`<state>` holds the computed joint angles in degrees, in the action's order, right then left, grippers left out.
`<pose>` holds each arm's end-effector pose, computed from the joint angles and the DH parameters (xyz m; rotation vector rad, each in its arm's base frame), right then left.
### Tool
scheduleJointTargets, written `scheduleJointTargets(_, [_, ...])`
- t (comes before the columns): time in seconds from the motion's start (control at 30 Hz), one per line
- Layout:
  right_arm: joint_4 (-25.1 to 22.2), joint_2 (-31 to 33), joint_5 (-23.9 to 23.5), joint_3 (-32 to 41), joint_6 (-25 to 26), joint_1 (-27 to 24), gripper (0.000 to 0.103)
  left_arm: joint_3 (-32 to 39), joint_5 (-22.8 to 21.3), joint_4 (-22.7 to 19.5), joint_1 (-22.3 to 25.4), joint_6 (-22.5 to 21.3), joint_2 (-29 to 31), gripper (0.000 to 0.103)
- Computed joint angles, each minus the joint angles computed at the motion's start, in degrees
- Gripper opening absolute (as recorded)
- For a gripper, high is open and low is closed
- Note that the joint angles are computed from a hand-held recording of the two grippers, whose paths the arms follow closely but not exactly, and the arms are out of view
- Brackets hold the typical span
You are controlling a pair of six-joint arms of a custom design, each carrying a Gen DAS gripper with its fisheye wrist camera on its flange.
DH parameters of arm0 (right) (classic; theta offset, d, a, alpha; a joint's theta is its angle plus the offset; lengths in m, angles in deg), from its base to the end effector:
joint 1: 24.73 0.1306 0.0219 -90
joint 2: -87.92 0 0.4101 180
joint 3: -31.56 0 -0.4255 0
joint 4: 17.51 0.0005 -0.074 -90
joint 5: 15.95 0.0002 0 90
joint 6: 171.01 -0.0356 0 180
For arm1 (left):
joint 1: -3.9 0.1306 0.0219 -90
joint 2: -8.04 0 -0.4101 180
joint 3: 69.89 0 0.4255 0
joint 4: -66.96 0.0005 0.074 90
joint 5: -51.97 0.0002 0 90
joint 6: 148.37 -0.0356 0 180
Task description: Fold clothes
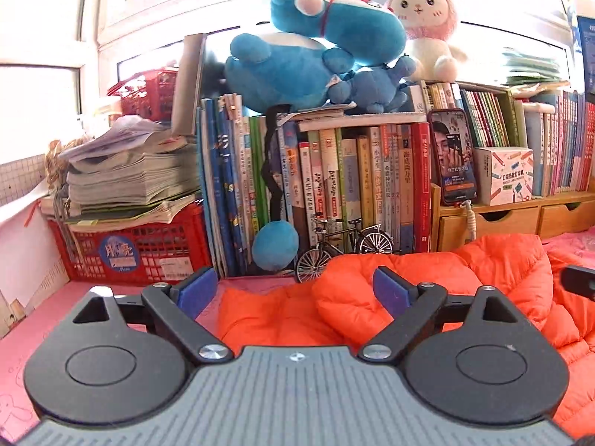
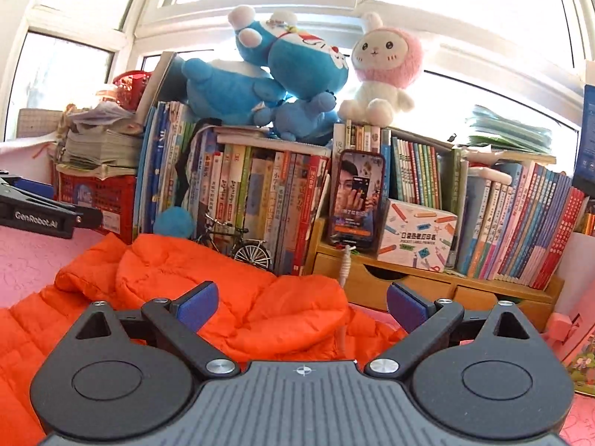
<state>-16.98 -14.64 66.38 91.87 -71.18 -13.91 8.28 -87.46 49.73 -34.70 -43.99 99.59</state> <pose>0.4353 0.0875 0.3741 -0.4243 1.8110 0.1365 0.4311 -0.3102 0.3924 -0.0870 1.9172 0.2925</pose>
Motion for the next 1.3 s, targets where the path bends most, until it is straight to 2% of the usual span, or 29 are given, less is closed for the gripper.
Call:
scheduleJointTargets(0.1, [-5.67,5.36,3.22,4.44,-1.64,2.58,0.098,3.97,0.40,-6.10,-0.49,0.24,5.03,0.092])
scheduleJointTargets(0.17, [-6.90,6.73,6.17,4.14,0.56,3.54,0.098,4.72,1.10,-9.42,-0.59,1.29,6.95,0.092])
scheduleJointTargets(0.27, [-8.20,8.31,9.55,3.14,3.78,4.44,0.098,4.30,2.41,-11.39,-0.55,1.41,8.45,0.093])
scheduleJointTargets(0.47, [-14.60,11.02,3.85,4.79,-0.34,1.97,0.103,4.05,3.98,-12.82,-0.62,2.05,9.37,0.094])
scheduleJointTargets(0.67, [-17.51,12.67,0.47,6.73,-2.53,0.79,0.103,4.52,4.87,-13.50,-0.34,3.84,9.68,0.097])
scheduleJointTargets(0.73, [-17.44,12.17,1.04,6.52,-2.74,0.91,0.103,4.37,5.49,-13.65,-0.12,4.77,9.47,0.099])
scheduleJointTargets(0.83, [-16.03,7.48,5.18,3.01,-2.01,2.26,0.103,4.43,5.56,-13.86,-0.11,5.21,9.52,0.100])
scheduleJointTargets(0.93, [-13.70,-1.82,1.23,-3.98,0.32,1.84,0.103,4.68,5.18,-14.00,-0.19,5.06,9.79,0.100])
scheduleJointTargets(1.03, [-14.36,-12.45,-4.55,-10.70,3.96,-1.14,0.103,4.59,4.93,-13.83,-0.21,5.11,9.71,0.101])
scheduleJointTargets(1.17, [-18.89,-25.97,-9.10,-17.60,8.00,-6.02,0.103,1.16,5.44,-11.42,-0.57,4.44,5.51,0.100])
scheduleJointTargets(1.2, [-20.72,-28.76,-9.95,-18.61,8.60,-7.69,0.103,-0.58,5.89,-10.84,-0.75,4.52,3.26,0.100])
scheduleJointTargets(1.3, [-27.20,-35.92,-12.50,-20.40,9.50,-14.03,0.103,-9.20,6.19,-5.37,-3.29,2.03,-6.58,0.100])
